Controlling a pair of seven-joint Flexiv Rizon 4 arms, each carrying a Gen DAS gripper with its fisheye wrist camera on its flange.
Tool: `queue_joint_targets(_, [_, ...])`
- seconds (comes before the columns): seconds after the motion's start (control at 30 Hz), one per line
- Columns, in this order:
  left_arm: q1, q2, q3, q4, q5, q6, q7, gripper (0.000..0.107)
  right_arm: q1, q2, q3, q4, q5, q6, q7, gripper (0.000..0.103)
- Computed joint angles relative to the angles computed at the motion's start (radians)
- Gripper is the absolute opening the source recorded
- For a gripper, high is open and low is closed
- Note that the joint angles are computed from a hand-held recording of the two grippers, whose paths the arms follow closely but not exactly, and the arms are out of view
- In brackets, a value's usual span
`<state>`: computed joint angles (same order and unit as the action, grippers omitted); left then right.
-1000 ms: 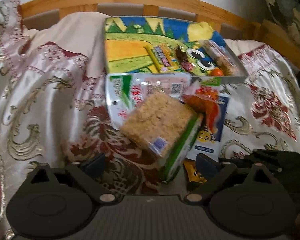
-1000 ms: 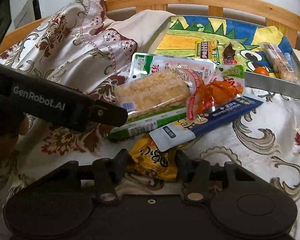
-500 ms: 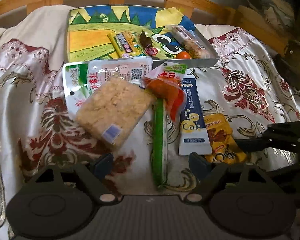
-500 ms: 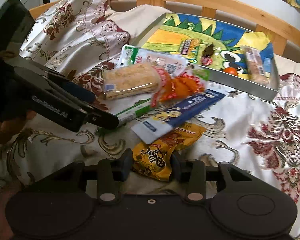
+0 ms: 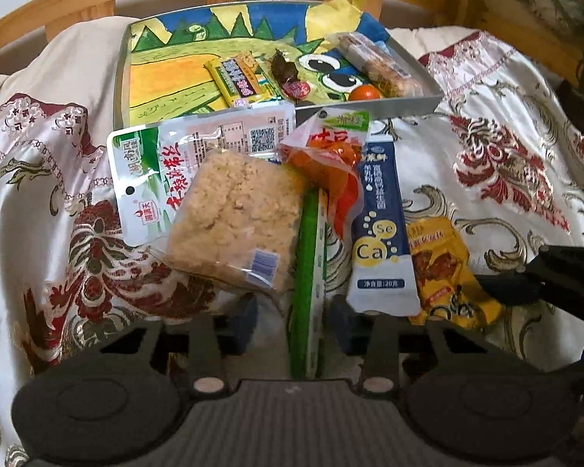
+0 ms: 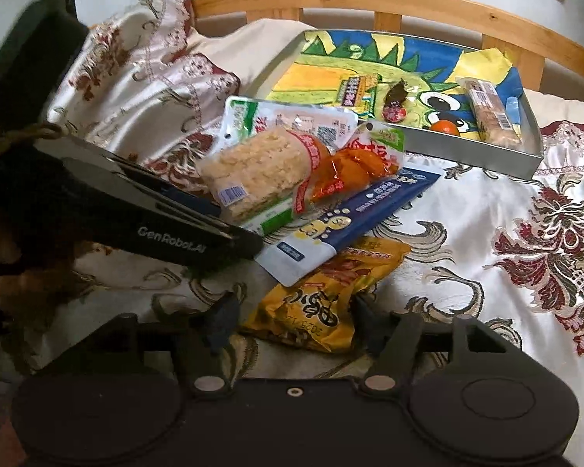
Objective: Organize snacks
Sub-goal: 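Grasp the gold jerky packet with the right tool while the left grasps the green stick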
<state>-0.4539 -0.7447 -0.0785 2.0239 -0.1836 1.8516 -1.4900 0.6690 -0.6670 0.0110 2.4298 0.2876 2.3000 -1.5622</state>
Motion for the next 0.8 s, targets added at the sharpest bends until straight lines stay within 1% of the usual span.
queue_joint_targets(0.1, [0.017,0.01,-0.021,0.007,0.0,-0.024,-0.007,0.029,0.058,0.008,-0.041,0.0,0.04,-0.024,-0.035,0.061])
queue_joint_targets(0.13, [0.033,0.016,-0.039,0.011,0.007,-0.039,-0.007,0.023,0.069,0.014,-0.049,0.002,0.048,-0.033,-0.043,0.061])
queue_joint_targets(0.23, [0.067,0.045,-0.073,0.03,0.018,-0.099,-0.008,0.02,0.093,0.031,-0.07,0.01,0.071,-0.054,-0.062,0.06])
queue_joint_targets(0.3, [0.094,0.062,-0.102,0.046,0.024,-0.122,-0.014,0.018,0.119,0.047,-0.092,0.02,0.095,-0.07,-0.077,0.06])
queue_joint_targets(0.37, [0.091,0.07,-0.101,0.052,0.023,-0.124,-0.03,0.019,0.133,0.061,-0.106,0.029,0.11,-0.079,-0.089,0.061])
queue_joint_targets(0.47, [0.05,0.063,-0.056,0.036,0.028,-0.125,-0.038,0.019,0.093,0.074,-0.08,0.035,0.09,-0.08,-0.077,0.061])
queue_joint_targets(0.53, [0.036,0.052,-0.042,0.022,0.03,-0.115,-0.043,0.019,0.055,0.078,-0.054,0.037,0.067,-0.075,-0.061,0.061])
queue_joint_targets(0.6, [0.047,0.041,-0.052,0.011,0.033,-0.106,-0.045,0.02,0.052,0.076,-0.052,0.037,0.065,-0.072,-0.058,0.061])
queue_joint_targets(0.73, [0.057,0.023,-0.061,-0.03,0.025,-0.134,-0.048,0.02,0.047,0.065,-0.049,0.032,0.064,-0.059,-0.055,0.063])
queue_joint_targets(0.8, [0.048,0.013,-0.052,-0.054,0.019,-0.147,-0.051,0.02,0.034,0.057,-0.04,0.029,0.056,-0.046,-0.051,0.065])
